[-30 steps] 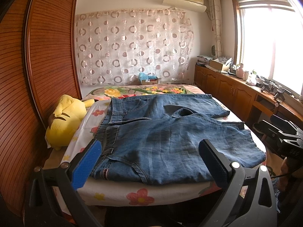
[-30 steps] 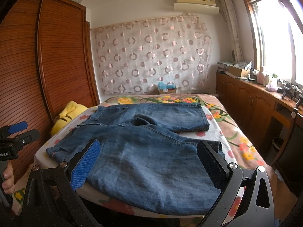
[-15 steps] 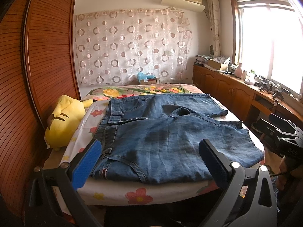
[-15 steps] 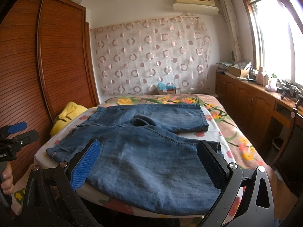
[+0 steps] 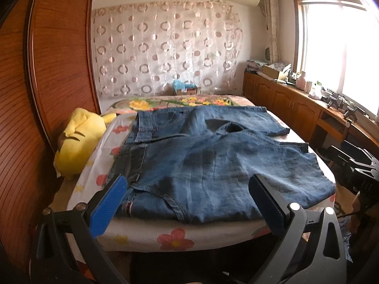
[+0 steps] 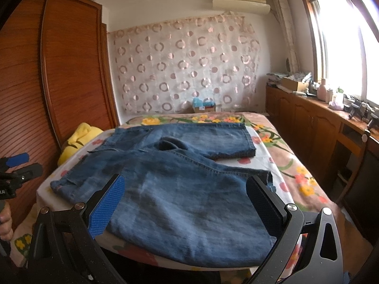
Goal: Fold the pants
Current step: 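Lower both tools toward the jeans, left to waistband, right to leg hems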
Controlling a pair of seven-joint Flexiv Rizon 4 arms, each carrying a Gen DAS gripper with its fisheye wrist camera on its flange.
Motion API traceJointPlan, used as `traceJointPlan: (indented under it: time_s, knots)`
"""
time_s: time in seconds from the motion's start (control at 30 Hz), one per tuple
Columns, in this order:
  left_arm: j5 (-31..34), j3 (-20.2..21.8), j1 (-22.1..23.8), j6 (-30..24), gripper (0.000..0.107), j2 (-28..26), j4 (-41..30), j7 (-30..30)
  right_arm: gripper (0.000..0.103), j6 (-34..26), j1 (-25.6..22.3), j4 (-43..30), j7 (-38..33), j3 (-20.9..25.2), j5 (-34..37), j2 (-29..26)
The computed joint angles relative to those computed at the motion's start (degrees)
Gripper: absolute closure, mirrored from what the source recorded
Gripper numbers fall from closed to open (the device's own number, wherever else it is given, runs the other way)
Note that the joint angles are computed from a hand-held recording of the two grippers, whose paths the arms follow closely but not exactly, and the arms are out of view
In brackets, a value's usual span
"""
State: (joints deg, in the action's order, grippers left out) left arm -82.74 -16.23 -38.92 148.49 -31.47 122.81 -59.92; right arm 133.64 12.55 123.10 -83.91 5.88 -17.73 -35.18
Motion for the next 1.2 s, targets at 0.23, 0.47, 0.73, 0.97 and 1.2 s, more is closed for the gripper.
traceJointPlan:
  time_s: [0.23, 0.47, 0.73, 0.97, 1.2]
  knots:
    - [0.5, 0.3, 2.2, -5.2, 0.004, -1.1, 1.0, -0.8, 0.0, -3.0, -0.5, -3.2, -0.3, -1.6, 0.7, -2.8]
    - [-2.5, 0.1, 4.2, -10.2, 0.004, -2.7, 0.1, 1.7, 0.0, -5.5, -0.7, -5.9, -1.6, -3.3, 2.1, -5.3]
    - [-0.4, 1.4, 5.4, -12.6, 0.004, -3.3, 2.1, -0.4, 0.0, -9.8, -3.1, -8.4, -2.0, -3.4, 0.9, -7.3]
    - [0.6, 2.7, 6.1, -14.2, 0.004, -3.1, 3.9, -0.9, 0.0, -13.4, -5.2, -8.8, -2.4, -3.0, -0.4, -7.4]
    - [8.7, 6.0, 7.4, -17.6, 0.004, -0.7, 9.0, -7.5, 0.005, -19.1, -11.7, -7.8, -1.7, 1.5, -7.1, -6.3]
